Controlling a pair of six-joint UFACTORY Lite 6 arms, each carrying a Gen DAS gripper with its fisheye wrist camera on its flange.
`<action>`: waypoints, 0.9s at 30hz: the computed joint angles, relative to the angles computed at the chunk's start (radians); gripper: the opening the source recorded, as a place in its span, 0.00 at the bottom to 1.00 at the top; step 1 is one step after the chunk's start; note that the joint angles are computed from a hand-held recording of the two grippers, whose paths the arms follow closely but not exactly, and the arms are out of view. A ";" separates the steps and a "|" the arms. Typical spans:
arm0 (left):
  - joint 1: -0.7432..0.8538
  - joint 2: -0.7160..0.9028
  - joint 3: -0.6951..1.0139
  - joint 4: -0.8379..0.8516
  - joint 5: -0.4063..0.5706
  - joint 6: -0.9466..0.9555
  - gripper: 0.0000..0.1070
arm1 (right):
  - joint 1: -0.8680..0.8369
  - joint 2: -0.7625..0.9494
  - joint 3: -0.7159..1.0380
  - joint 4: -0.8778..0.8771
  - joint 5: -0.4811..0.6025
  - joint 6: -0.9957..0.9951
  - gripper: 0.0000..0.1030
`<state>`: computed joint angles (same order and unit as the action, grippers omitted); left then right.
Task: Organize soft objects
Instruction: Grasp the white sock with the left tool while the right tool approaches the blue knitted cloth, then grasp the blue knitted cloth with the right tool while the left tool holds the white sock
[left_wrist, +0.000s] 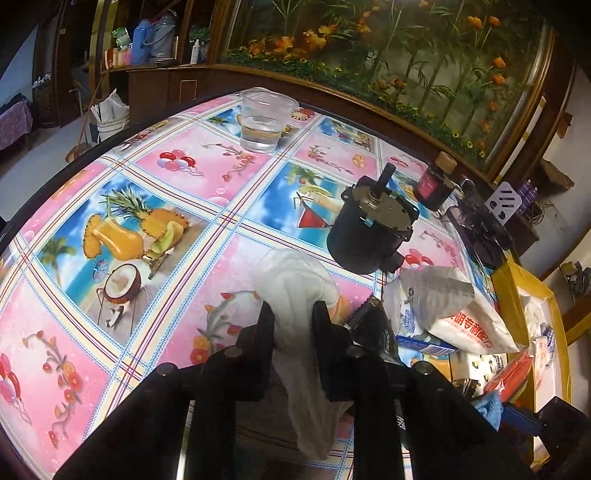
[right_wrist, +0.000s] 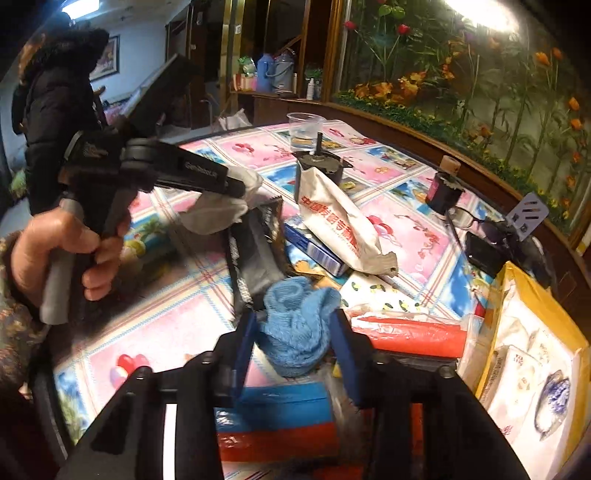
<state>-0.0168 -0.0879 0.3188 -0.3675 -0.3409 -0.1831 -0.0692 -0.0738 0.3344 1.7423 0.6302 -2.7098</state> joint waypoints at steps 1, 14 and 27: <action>-0.002 -0.004 -0.002 -0.002 -0.002 0.003 0.18 | 0.016 0.007 -0.004 0.042 -0.015 -0.029 0.37; -0.099 -0.234 -0.122 0.015 -0.113 -0.002 0.18 | -0.222 -0.004 0.076 -0.200 0.284 0.225 0.20; -0.274 -0.214 -0.099 -0.262 -0.181 0.257 0.18 | -0.291 0.003 0.117 -0.231 0.361 0.326 0.20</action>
